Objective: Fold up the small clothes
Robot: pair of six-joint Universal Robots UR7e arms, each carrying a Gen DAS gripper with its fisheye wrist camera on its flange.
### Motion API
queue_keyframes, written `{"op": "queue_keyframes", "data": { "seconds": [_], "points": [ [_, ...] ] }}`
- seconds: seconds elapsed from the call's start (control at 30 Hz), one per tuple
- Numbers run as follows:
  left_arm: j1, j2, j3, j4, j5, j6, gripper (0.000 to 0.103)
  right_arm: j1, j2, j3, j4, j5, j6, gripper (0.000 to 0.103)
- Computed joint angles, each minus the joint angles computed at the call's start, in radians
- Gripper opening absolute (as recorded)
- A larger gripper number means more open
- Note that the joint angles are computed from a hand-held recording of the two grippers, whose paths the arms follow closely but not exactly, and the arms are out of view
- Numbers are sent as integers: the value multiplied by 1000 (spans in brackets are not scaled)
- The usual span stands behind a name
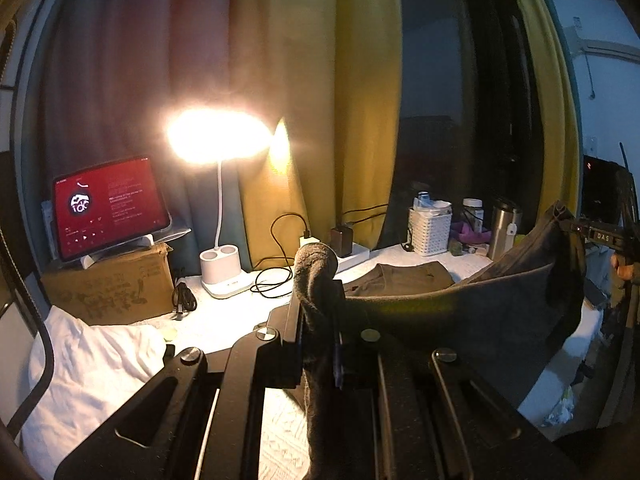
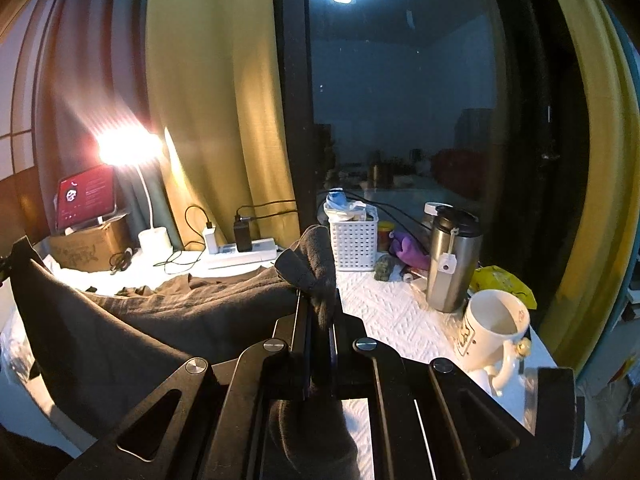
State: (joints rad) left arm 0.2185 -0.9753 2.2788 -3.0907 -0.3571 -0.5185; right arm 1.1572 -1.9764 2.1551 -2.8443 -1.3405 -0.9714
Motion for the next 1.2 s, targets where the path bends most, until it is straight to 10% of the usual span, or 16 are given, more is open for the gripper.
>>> {"op": "queue_keyframes", "data": {
  "seconds": [1.2],
  "points": [
    [335, 144, -236, -274, -113, 363, 9, 225, 505, -339, -116, -250, 86, 6]
  ]
}}
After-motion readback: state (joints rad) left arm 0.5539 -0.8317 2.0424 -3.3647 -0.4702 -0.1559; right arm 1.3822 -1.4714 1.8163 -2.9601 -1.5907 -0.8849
